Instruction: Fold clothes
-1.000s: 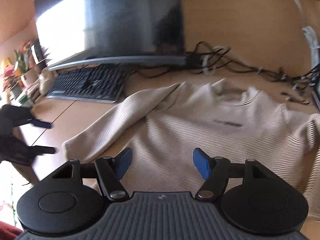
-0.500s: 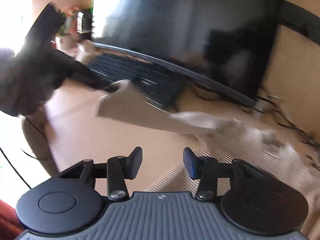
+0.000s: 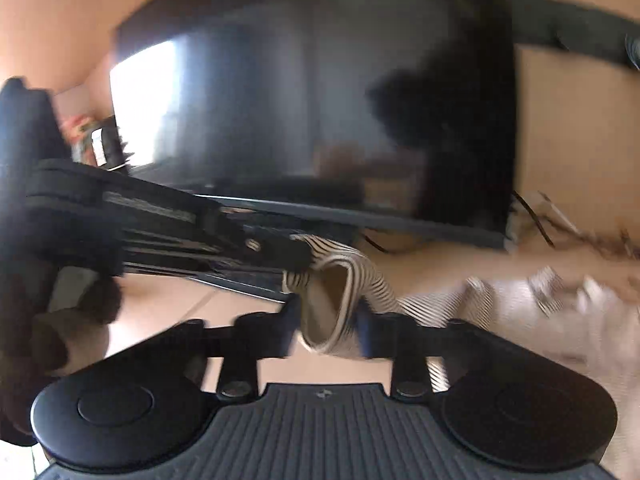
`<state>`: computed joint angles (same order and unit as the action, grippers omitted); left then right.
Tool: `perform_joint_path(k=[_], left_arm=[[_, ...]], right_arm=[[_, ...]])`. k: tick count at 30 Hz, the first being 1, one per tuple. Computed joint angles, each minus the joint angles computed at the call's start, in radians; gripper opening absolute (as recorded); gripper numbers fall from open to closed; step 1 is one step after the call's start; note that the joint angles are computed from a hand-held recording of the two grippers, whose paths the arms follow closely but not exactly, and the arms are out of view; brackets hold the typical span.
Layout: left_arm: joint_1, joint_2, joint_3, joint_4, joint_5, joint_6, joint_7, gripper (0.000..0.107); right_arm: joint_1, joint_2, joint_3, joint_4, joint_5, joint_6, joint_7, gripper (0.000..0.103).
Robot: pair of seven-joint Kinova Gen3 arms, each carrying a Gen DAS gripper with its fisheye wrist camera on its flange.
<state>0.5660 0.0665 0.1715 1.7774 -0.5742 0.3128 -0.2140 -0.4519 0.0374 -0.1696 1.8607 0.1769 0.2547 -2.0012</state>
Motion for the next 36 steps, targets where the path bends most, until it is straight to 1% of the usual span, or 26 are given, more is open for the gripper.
perform_joint_path(k=[1, 2, 4, 5, 6, 7, 8, 10, 11, 12, 15, 16, 17, 19, 21, 22, 23, 26, 28, 30, 31, 32, 33, 34, 35, 36], left_arm=[[-0.020, 0.026, 0.021, -0.022, 0.030, -0.016, -0.041, 0.011], [-0.022, 0.052, 0.027, -0.048, 0.055, -0.020, -0.081, 0.015], [0.011, 0.095, 0.007, -0.097, 0.063, -0.018, -0.120, 0.028], [0.044, 0.116, -0.019, -0.124, 0.043, -0.011, -0.116, 0.050], [0.086, 0.137, -0.055, -0.149, 0.015, 0.003, -0.096, 0.068], [0.117, 0.156, -0.078, -0.171, -0.011, 0.020, -0.072, 0.074], [0.133, 0.176, -0.084, -0.196, -0.039, 0.042, -0.049, 0.080], [0.139, 0.220, -0.061, -0.260, -0.064, 0.120, -0.051, 0.086], [0.155, 0.247, -0.066, -0.292, -0.063, 0.161, -0.076, 0.090], [0.177, 0.273, -0.083, -0.327, -0.046, 0.202, -0.117, 0.090], [0.276, 0.378, -0.182, -0.440, 0.007, 0.324, -0.239, 0.090], [0.295, 0.410, -0.204, -0.479, 0.033, 0.364, -0.279, 0.090], [0.300, 0.439, -0.209, -0.515, 0.049, 0.405, -0.309, 0.090], [0.298, 0.496, -0.193, -0.586, 0.032, 0.486, -0.332, 0.090], [0.317, 0.550, -0.204, -0.657, 0.002, 0.568, -0.350, 0.090], [0.318, 0.569, -0.196, -0.683, -0.022, 0.607, -0.350, 0.090], [0.328, 0.582, -0.207, -0.701, -0.030, 0.636, -0.355, 0.090], [0.339, 0.588, -0.228, -0.708, -0.036, 0.674, -0.347, 0.091], [0.337, 0.584, -0.230, -0.701, -0.033, 0.686, -0.332, 0.093], [0.323, 0.565, -0.220, -0.674, -0.017, 0.665, -0.321, 0.093], [0.314, 0.547, -0.215, -0.650, -0.005, 0.642, -0.318, 0.093], [0.315, 0.526, -0.224, -0.622, 0.022, 0.605, -0.322, 0.094], [0.306, 0.503, -0.216, -0.590, 0.037, 0.564, -0.320, 0.095], [0.285, 0.479, -0.189, -0.556, 0.038, 0.524, -0.309, 0.095], [0.250, 0.459, -0.143, -0.529, 0.042, 0.483, -0.295, 0.096], [0.210, 0.444, -0.097, -0.509, 0.059, 0.442, -0.287, 0.096]], right_arm=[[0.039, -0.005, -0.012, 0.007, -0.041, 0.006, 0.039, 0.008], [0.067, -0.006, -0.009, 0.012, -0.076, 0.012, 0.080, 0.007], [0.141, -0.013, -0.021, 0.028, -0.119, 0.000, 0.161, 0.006], [0.187, -0.016, -0.034, 0.033, -0.131, -0.012, 0.202, 0.006], [0.231, -0.022, -0.044, 0.033, -0.143, -0.019, 0.243, 0.006], [0.278, -0.026, -0.056, 0.033, -0.154, -0.030, 0.283, 0.006], [0.324, -0.029, -0.066, 0.030, -0.165, -0.038, 0.324, 0.006], [0.415, -0.030, -0.091, 0.015, -0.182, -0.056, 0.405, 0.005], [0.456, -0.025, -0.100, 0.002, -0.197, -0.063, 0.446, 0.004], [0.495, -0.017, -0.111, -0.015, -0.216, -0.066, 0.487, 0.004], [0.623, 0.019, -0.169, -0.077, -0.321, -0.048, 0.609, 0.004], [0.653, 0.033, -0.184, -0.097, -0.349, -0.045, 0.649, 0.004], [0.664, 0.043, -0.183, -0.111, -0.376, -0.043, 0.690, 0.004], [0.632, 0.061, -0.127, -0.137, -0.440, -0.041, 0.771, 0.004], [0.565, 0.080, -0.035, -0.163, -0.503, -0.026, 0.846, 0.004], [0.528, 0.088, 0.012, -0.168, -0.516, -0.022, 0.864, 0.004], [0.486, 0.094, 0.058, -0.163, -0.512, -0.022, 0.865, 0.004], [0.356, 0.111, 0.197, -0.151, -0.417, -0.013, 0.781, 0.004], [0.282, 0.136, 0.290, -0.157, -0.335, 0.037, 0.705, 0.005], [0.223, 0.166, 0.376, -0.162, -0.302, 0.106, 0.671, 0.007], [0.216, 0.175, 0.398, -0.163, -0.310, 0.130, 0.665, 0.008], [0.227, 0.173, 0.402, -0.154, -0.335, 0.139, 0.667, 0.010], [0.256, 0.160, 0.387, -0.131, -0.375, 0.134, 0.682, 0.014], [0.302, 0.147, 0.354, -0.108, -0.416, 0.126, 0.698, 0.019], [0.349, 0.139, 0.322, -0.094, -0.457, 0.123, 0.705, 0.022], [0.395, 0.135, 0.285, -0.091, -0.497, 0.131, 0.711, 0.031]])
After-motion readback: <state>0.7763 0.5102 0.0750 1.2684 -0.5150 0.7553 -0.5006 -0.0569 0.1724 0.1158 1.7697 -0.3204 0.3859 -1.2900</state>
